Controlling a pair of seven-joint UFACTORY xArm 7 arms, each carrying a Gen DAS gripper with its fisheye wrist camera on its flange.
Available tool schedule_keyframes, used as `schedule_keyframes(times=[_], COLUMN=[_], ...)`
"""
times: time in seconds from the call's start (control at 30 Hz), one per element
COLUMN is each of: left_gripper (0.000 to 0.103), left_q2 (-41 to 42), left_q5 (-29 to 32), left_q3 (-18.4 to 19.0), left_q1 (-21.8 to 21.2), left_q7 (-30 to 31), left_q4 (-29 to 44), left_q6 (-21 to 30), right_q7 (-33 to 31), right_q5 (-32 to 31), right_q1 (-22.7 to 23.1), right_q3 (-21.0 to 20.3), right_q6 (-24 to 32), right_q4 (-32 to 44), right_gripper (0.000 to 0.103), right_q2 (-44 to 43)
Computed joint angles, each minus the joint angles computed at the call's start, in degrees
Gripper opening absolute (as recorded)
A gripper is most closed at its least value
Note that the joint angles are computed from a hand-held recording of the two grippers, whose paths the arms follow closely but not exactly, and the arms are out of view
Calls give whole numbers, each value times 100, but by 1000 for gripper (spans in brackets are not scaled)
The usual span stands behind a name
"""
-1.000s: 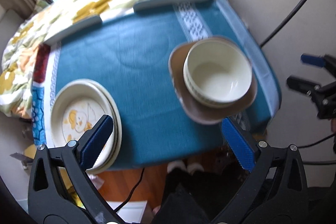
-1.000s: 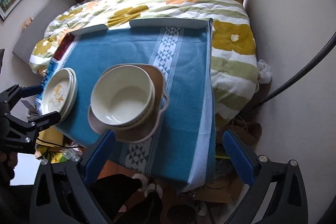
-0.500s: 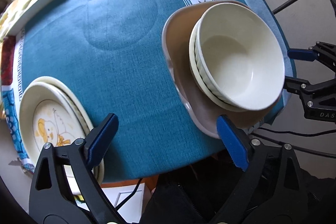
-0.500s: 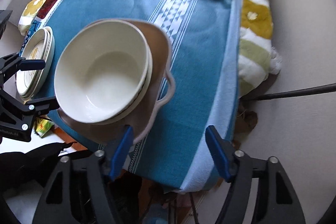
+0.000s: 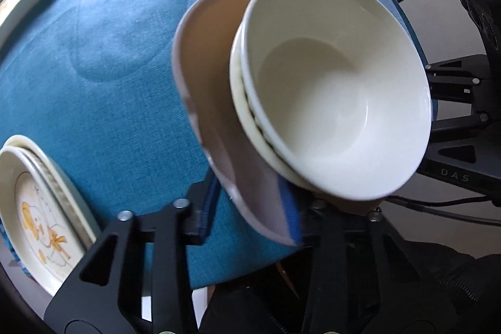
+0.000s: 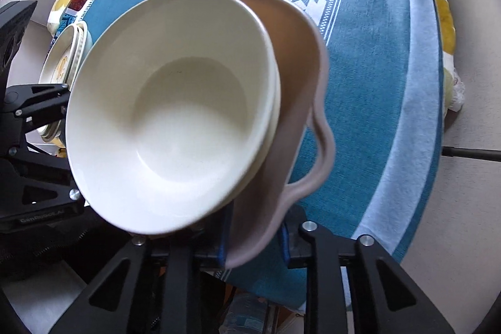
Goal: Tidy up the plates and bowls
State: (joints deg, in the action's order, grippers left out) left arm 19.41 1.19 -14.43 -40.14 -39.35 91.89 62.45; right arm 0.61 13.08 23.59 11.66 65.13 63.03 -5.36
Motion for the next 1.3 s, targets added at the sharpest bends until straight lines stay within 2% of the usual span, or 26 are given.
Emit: schedule_keyframes(times=[0.1,0.3,0.5,0.57,0.73,0.93,1.07,1.2,1.3], left_gripper=[14,14,14,14,14,14,14,14,14], left_q2=[36,116,-19,84,-290,-1201,-1971,-2743,-3346], left_q5=[71,532,672,836,1053,1087,992,806,477], left_q3=[-2,35,36,76,99,-25,-155,-219,-72], left_q1=[-52,-306,-379,-452,-500,-236,64,435,749], left_q7=[-24,-189,-341,-461,-872,-1199,-1161,-765,-147], left_q4=[-50,85,16,283,234,-381,-976,-1664,-2325], left_q6=[-178,-107,-117,12,256,528,689,725,541], right_q7=[-61,-100,-59,-74,-253,-417,-135,411,926], right_q5=[-4,50,53,-5,-278,-260,-399,-700,-940], right_q1=[36,69,107,107,132,263,489,801,1084], right_q3=[31,14,25,24,72,179,402,574,651], right_q6=[-251,-518,-628,-591,-312,-19,25,-18,-37], right_q4=[-221,-521,-645,-548,-84,649,1331,1828,2237], right_gripper=[17,16,16,16,16,17,17,16,17], right_q2=[-130,-430,-601,-616,-603,-296,215,632,1013])
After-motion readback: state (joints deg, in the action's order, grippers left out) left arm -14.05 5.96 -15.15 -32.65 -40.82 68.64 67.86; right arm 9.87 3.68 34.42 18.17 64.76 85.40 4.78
